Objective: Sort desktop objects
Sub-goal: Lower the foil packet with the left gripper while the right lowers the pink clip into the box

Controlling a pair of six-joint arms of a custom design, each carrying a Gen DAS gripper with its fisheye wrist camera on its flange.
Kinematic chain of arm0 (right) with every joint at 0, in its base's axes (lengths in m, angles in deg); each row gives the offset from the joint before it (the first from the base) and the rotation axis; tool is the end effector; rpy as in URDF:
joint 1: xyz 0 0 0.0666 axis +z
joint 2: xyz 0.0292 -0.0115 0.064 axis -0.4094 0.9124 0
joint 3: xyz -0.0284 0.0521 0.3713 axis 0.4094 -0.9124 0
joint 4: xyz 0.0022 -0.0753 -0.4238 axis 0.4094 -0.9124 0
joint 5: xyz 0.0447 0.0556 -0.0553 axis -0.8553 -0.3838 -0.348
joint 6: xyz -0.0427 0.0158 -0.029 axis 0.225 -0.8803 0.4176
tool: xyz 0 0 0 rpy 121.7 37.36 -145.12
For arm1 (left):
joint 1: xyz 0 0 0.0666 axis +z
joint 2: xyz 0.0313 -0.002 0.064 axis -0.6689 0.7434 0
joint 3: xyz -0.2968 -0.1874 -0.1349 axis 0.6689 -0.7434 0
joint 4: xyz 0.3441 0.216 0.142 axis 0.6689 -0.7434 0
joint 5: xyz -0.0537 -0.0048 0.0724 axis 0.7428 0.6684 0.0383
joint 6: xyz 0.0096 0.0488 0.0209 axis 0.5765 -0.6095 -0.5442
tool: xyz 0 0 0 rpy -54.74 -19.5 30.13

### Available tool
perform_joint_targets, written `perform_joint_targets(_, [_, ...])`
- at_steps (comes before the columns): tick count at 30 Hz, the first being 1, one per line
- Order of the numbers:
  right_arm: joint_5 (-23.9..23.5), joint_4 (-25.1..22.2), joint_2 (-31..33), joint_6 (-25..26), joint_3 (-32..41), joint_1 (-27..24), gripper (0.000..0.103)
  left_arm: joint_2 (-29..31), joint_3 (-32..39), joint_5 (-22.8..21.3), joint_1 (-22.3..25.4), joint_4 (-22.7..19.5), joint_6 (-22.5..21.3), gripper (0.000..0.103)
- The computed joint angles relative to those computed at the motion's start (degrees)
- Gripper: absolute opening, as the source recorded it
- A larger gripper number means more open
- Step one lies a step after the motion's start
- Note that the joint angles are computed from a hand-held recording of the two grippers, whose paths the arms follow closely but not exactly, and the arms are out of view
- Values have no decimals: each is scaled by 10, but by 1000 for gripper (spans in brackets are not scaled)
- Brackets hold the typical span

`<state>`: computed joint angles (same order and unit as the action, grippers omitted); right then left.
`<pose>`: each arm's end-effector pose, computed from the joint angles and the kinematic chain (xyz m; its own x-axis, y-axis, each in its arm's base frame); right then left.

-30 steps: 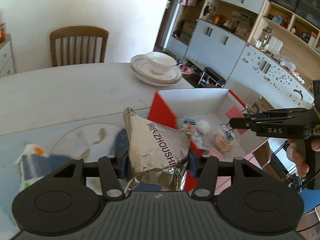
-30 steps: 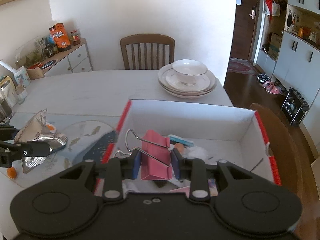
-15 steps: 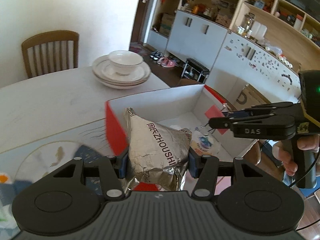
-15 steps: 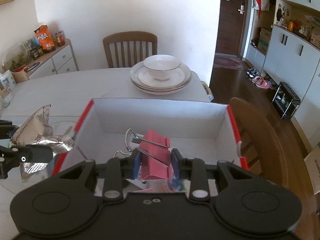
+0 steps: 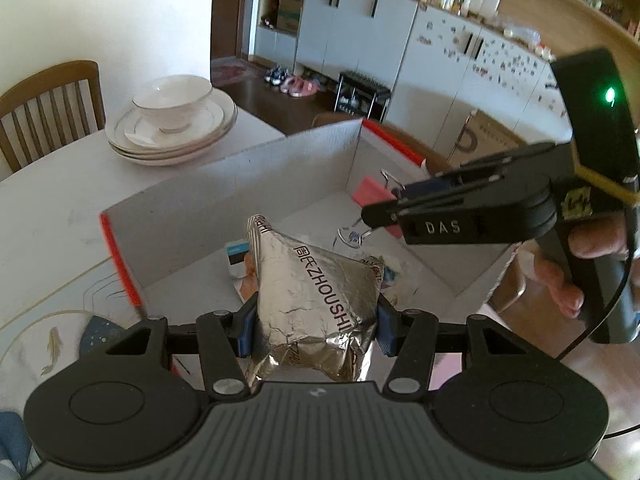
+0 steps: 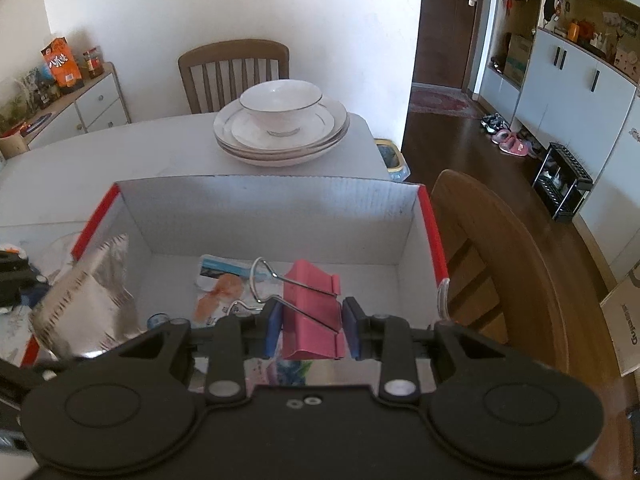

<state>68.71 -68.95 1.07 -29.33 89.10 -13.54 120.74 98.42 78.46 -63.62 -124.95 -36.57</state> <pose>0.5080 0.0916 0.3739 -0.7695 0.0307 -0.6379 0.0057 0.9991 0.0413 0.5232 -0.2220 0.3883 -0.5876 0.5048 -0.6324 0.7245 0.6763 -0.1333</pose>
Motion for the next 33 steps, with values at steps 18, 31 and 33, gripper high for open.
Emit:
perform_joint_targets(18, [-13,-74,103,6,88,-13,31,81,72,-71,-20,-78,-19,55])
perform_joint_targets(31, [-6,-78,110,13,93,-9,33,113,112,-79,-24,-150,-41,58])
perform_joint_targets(33, [-8,-78,109,17,94,-9,34,108,106,-78,-24,-143,-39,64])
